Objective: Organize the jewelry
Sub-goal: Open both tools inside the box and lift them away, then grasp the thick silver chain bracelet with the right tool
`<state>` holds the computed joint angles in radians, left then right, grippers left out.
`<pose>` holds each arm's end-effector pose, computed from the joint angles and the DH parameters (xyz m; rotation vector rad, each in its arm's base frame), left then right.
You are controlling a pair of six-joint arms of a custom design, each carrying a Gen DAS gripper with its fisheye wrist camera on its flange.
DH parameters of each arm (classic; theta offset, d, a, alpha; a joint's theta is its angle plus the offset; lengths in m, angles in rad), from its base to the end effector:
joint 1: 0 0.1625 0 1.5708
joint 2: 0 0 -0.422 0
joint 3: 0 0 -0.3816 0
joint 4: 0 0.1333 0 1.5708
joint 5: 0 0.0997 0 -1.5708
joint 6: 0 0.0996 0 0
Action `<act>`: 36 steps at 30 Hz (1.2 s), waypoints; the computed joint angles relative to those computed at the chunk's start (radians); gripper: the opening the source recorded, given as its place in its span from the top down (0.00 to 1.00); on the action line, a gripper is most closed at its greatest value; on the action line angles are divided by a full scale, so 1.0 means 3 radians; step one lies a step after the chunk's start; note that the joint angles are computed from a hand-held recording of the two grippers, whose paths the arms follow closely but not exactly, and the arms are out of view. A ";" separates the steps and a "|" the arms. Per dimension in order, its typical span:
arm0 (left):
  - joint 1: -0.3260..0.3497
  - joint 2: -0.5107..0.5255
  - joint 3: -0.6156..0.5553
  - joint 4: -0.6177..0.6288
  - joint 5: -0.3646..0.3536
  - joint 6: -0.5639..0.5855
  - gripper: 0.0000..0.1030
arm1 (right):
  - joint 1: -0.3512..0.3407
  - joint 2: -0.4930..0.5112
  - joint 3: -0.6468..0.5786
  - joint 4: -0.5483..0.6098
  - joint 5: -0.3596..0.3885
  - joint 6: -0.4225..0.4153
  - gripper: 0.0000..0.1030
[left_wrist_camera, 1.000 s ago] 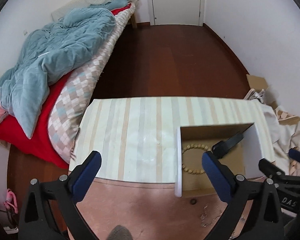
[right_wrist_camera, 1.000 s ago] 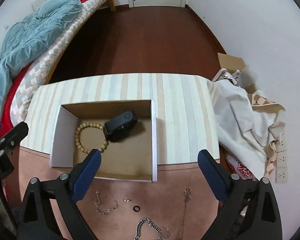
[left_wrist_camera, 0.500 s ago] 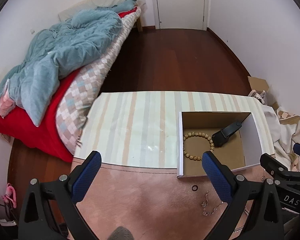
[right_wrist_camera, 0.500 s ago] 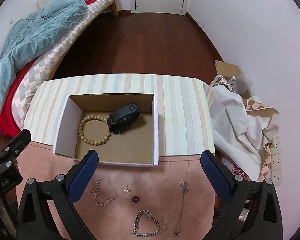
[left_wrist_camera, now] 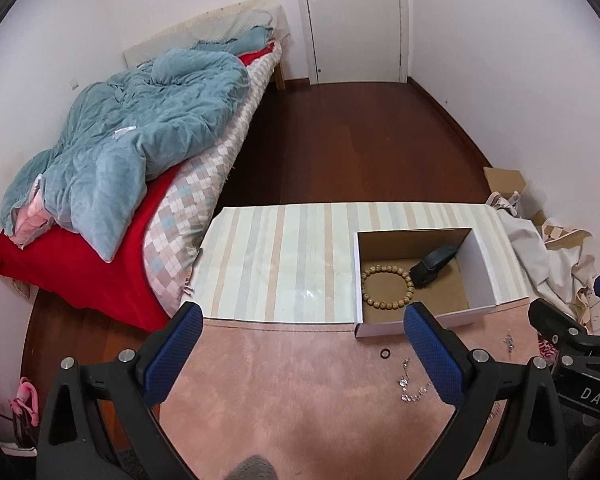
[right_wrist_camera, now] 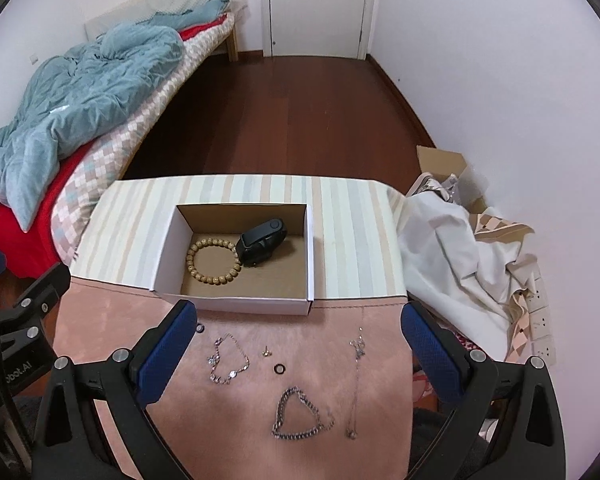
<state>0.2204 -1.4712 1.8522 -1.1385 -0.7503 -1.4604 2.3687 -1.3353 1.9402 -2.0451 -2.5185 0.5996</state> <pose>-0.3602 -0.2920 0.3214 0.2790 2.1315 -0.7566 0.3971 -0.3141 0.2852 0.2993 -2.2424 0.6326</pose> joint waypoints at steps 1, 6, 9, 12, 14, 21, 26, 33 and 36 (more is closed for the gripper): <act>-0.0040 -0.0009 -0.0011 0.0040 -0.0005 -0.0032 0.00 | 0.0028 -0.0007 -0.0019 0.0035 -0.0004 0.0027 0.00; -0.0234 -0.0060 -0.0068 0.0207 -0.0051 -0.0191 0.00 | 0.0247 -0.0090 -0.0070 0.0280 -0.0061 0.0234 0.00; -0.0340 -0.0081 -0.0109 0.0312 -0.0069 -0.0281 0.00 | 0.0363 -0.0116 -0.0116 0.0425 -0.0096 0.0337 0.00; -0.0433 -0.0091 -0.0155 0.0424 -0.0074 -0.0388 0.00 | 0.0476 -0.0130 -0.0167 0.0589 -0.0162 0.0462 0.00; -0.0491 -0.0095 -0.0194 0.0513 -0.0090 -0.0497 0.00 | 0.0554 -0.0139 -0.0194 0.0687 -0.0237 0.0552 0.00; -0.0614 -0.0057 -0.0286 0.0775 -0.0116 -0.0754 0.00 | 0.0665 -0.0194 -0.0234 0.0748 -0.0212 0.0678 0.00; -0.0598 -0.0081 -0.0193 0.0843 -0.0079 -0.0912 0.00 | 0.0588 -0.0358 -0.0043 0.0440 -0.0056 0.0645 0.00; -0.0388 -0.0206 0.0202 0.0469 -0.0349 -0.0797 0.00 | 0.0016 -0.0928 0.0560 0.0273 0.0322 0.0900 0.01; -0.0285 -0.0158 0.0377 0.0392 -0.0518 -0.0756 0.00 | -0.0262 -0.1084 0.0835 0.0217 0.0453 0.0829 0.30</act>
